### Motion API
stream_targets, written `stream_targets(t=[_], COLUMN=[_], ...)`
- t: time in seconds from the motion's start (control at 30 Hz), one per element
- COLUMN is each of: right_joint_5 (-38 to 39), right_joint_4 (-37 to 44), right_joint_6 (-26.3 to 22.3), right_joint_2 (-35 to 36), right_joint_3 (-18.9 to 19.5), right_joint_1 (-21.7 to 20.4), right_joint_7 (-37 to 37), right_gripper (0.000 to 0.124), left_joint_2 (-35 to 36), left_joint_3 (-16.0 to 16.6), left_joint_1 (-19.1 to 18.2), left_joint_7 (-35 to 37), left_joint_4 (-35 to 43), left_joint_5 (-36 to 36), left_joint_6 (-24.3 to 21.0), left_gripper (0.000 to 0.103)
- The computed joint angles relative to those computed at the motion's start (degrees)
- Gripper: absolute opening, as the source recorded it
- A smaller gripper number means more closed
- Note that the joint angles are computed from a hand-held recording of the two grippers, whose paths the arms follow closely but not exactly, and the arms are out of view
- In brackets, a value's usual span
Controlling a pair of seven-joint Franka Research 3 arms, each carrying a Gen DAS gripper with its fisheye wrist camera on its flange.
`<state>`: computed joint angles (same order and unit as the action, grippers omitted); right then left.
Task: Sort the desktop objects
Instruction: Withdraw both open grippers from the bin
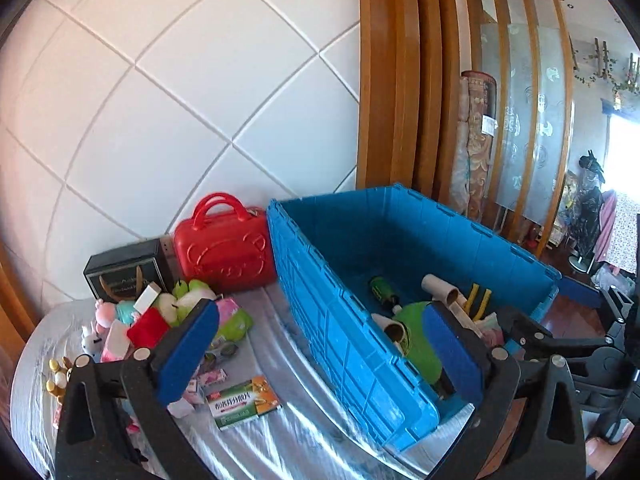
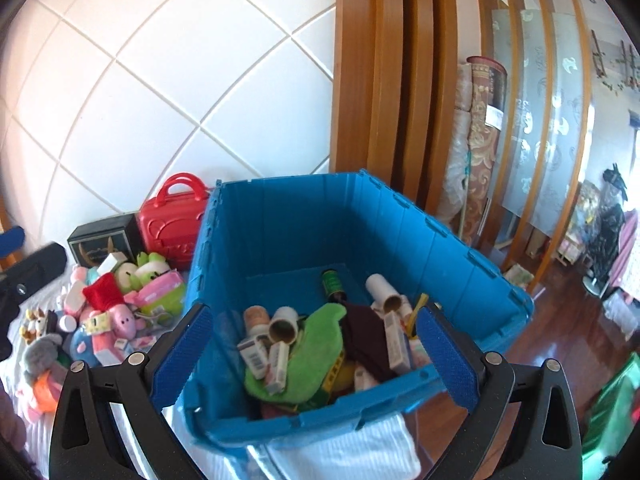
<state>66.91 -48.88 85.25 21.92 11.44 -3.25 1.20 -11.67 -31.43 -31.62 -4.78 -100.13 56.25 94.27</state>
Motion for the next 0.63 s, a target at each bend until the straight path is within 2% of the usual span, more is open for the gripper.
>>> stream_targets(t=[0.17,0.4,0.53,0.63], right_joint_5=[1.10,1.64,1.83,2.44], right_joint_4=[-8.32,-14.09,-17.03,-18.65], right_joint_6=[-0.60,-3.89,-5.14,-5.82], right_joint_2=[-5.11,-8.35,-10.09,-11.16], right_joint_3=[-2.32,-6.16,-7.82,-8.80], right_joint_1=[-1.93,-2.89,-3.03,-3.09], right_joint_7=[-4.66,-8.12,-9.77,-10.67], right_gripper=[0.103,0.103,0.103,0.103], left_joint_2=[-0.57,-2.00,-1.80,-2.07], left_joint_3=[-0.73,-2.75,-4.37,-4.47], left_joint_1=[-1.28,-3.08,-3.82,-4.57], left_joint_7=[-0.06,-2.74,-3.82,-4.46], left_joint_4=[-1.08,-2.28,-2.11,-2.21], left_joint_5=[-4.11,-5.70,-4.76,-5.15], left_joint_6=[-1.43,-4.76,-8.29,-9.20], left_gripper=[0.103,0.103,0.103,0.103])
